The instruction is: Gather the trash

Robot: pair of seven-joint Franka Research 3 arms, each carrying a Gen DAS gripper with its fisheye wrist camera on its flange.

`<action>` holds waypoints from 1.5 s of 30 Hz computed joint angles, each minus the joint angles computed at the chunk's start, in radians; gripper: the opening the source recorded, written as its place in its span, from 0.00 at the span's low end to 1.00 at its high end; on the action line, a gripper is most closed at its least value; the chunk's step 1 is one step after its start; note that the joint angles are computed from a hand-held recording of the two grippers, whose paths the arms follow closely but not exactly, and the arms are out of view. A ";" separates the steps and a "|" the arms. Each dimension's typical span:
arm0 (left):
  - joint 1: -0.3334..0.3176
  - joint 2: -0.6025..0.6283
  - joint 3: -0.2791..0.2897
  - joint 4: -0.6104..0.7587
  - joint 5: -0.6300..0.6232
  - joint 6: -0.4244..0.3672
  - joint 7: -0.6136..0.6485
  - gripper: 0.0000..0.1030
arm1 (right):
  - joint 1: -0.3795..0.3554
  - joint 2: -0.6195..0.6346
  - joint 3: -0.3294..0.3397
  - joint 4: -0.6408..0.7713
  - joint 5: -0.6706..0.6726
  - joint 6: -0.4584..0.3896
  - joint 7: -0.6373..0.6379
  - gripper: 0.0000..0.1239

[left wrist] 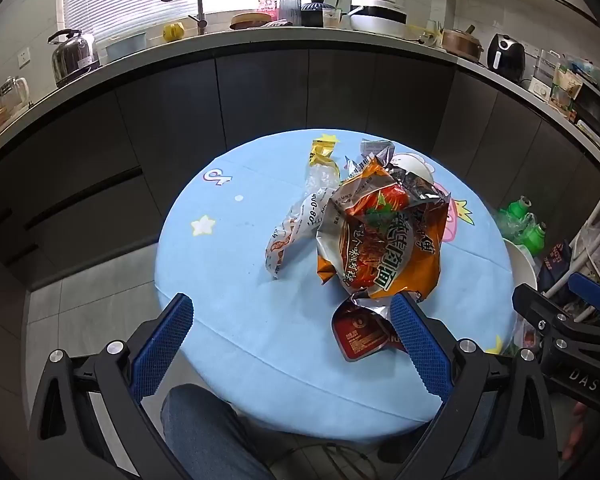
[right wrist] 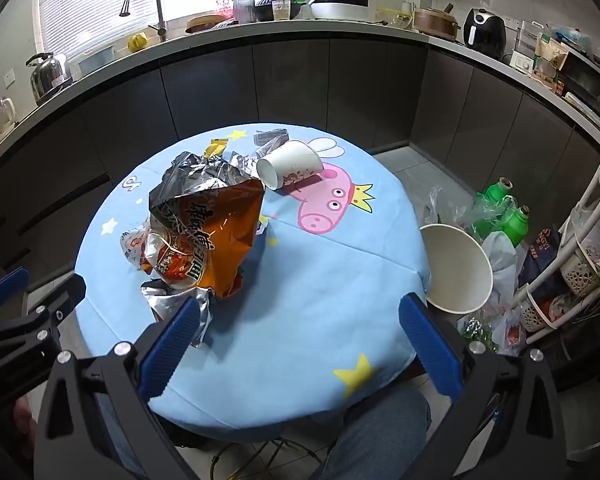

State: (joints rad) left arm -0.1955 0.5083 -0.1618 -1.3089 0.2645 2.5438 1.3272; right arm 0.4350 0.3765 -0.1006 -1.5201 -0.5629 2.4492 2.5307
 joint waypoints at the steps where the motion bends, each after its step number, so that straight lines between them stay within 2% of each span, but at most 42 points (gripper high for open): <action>1: -0.001 0.000 0.000 0.000 0.001 0.000 0.000 0.92 | 0.001 0.001 0.000 0.003 0.000 -0.005 -0.003 0.80; 45: 0.001 -0.014 -0.001 -0.004 -0.003 0.004 0.006 0.92 | 0.001 0.001 -0.002 0.009 -0.010 -0.006 0.003 0.80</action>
State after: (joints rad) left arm -0.1945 0.4942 -0.1624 -1.3130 0.2617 2.5482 1.3329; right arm 0.4365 0.3773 -0.1022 -1.5113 -0.5725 2.4435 2.5341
